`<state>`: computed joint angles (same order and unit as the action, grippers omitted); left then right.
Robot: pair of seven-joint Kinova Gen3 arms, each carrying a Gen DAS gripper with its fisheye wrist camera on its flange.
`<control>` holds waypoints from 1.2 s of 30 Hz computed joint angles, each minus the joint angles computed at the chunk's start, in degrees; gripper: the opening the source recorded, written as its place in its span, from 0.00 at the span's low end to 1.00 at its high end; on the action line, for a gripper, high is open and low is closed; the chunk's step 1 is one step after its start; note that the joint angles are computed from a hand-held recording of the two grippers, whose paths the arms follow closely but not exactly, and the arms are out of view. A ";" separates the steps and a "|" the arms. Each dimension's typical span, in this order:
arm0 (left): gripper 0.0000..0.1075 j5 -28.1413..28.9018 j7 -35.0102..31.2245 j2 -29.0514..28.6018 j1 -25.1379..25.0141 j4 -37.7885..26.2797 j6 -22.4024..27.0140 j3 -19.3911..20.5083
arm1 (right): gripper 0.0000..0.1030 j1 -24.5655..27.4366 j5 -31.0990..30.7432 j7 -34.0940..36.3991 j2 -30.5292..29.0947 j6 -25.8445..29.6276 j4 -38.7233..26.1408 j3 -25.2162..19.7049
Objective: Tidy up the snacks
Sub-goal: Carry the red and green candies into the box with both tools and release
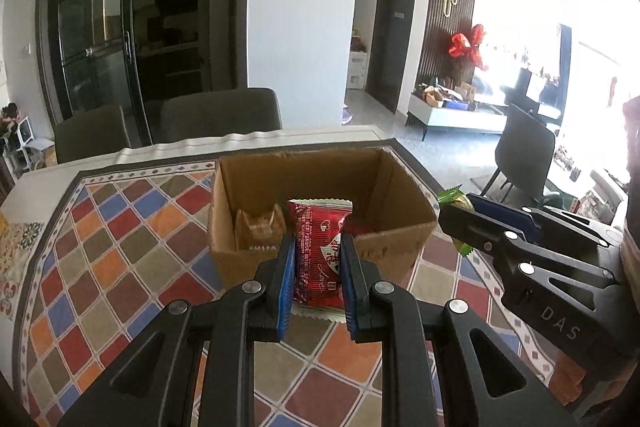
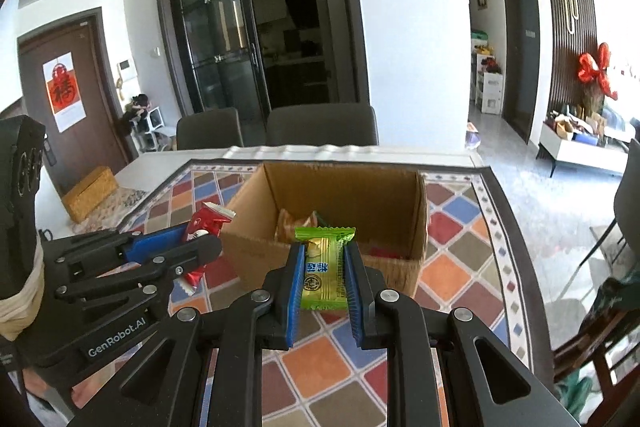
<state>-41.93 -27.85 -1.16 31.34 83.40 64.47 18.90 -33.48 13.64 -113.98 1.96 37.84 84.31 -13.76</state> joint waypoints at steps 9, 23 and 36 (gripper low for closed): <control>0.20 3.80 -8.02 2.51 -2.36 -6.18 0.42 -3.07 | 0.20 -1.31 -0.35 3.64 5.02 5.37 -9.58 1.24; 0.20 13.99 -19.77 10.09 -4.73 -18.05 4.30 -9.77 | 0.20 -4.00 -3.22 9.43 17.55 22.20 -31.24 6.07; 0.29 13.92 -22.59 15.55 -1.44 -23.56 10.62 -14.20 | 0.31 -5.46 -5.82 11.67 28.04 38.20 -48.73 10.23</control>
